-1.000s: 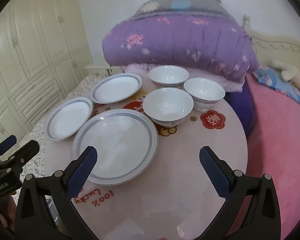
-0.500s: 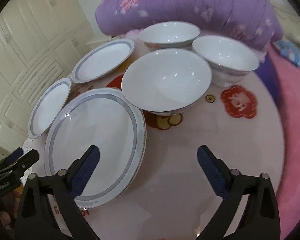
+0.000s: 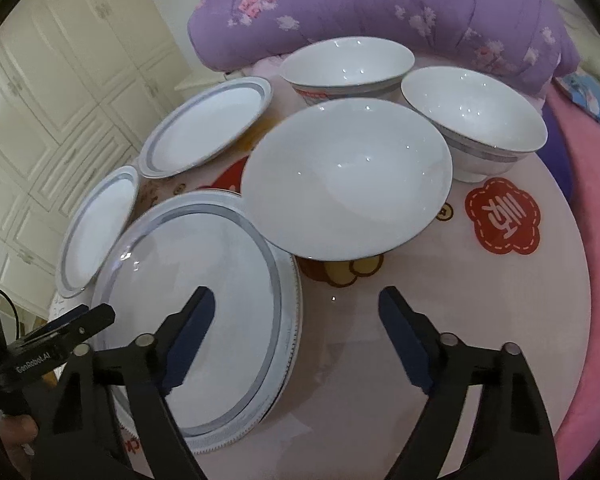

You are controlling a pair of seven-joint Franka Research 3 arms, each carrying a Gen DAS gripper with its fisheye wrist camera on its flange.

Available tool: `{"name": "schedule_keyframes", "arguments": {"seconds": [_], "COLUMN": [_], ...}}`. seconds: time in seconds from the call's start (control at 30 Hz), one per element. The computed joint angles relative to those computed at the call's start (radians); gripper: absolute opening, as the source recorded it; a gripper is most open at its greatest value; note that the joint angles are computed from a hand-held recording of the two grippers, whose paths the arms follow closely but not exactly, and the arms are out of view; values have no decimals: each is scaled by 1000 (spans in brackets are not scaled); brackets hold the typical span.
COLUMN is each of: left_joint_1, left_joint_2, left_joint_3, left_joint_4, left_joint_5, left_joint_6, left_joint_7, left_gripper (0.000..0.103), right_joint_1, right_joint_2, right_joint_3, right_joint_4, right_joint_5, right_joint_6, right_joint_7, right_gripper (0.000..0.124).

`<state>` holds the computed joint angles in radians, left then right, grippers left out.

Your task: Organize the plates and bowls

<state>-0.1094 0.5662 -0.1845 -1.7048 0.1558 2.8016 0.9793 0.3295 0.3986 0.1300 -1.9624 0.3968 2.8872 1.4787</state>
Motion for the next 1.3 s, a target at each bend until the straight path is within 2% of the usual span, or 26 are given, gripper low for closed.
{"name": "schedule_keyframes", "arguments": {"seconds": [0.03, 0.1, 0.17, 0.23, 0.27, 0.33, 0.4, 0.47, 0.53, 0.67, 0.83, 1.3], "left_joint_1": [23, 55, 77, 116, 137, 148, 120, 136, 121, 102, 75, 113], "left_joint_2": [10, 28, 50, 72, 80, 92, 80, 85, 89, 58, 29, -144], "left_joint_3": [-20, -51, -71, -114, -139, -156, -125, -137, -128, -112, -86, -111], "left_joint_4": [5, 16, 39, 54, 54, 62, 53, 48, 58, 24, 4, -214], "left_joint_5": [-19, -47, -76, -120, -145, -169, -163, -184, -187, -187, -166, -184], "left_joint_6": [6, 25, 22, 23, 27, 33, 36, 47, 47, 59, 53, 124], "left_joint_7": [21, 60, 91, 143, 173, 213, 204, 221, 213, 185, 149, 149], "left_gripper": [65, 53, 41, 27, 22, 14, 15, 14, 14, 14, 15, 16], "right_joint_1": [-4, -3, -1, -11, -14, 22, 42, 43, 12, 17, -16, -5], "right_joint_2": [7, 16, 32, 49, 56, 66, 72, 69, 65, 55, 31, -86], "right_joint_3": [4, 5, 5, 20, 26, -7, -27, -33, -5, -6, 33, 64], "right_joint_4": [9, 22, 45, 67, 77, 87, 89, 82, 80, 70, 36, -87], "right_joint_5": [7, 8, 5, 18, 24, -13, -38, -45, -15, -16, 47, 152], "right_joint_6": [-13, -28, -49, -64, -71, -71, -70, -63, -66, -71, -65, -30], "right_joint_7": [1, 1, 0, -20, -30, 5, 38, 60, 40, 49, 3, -95], "right_gripper": [77, 70, 57, 42, 39, 37, 34, 27, 26, 25, 23, 22]}}
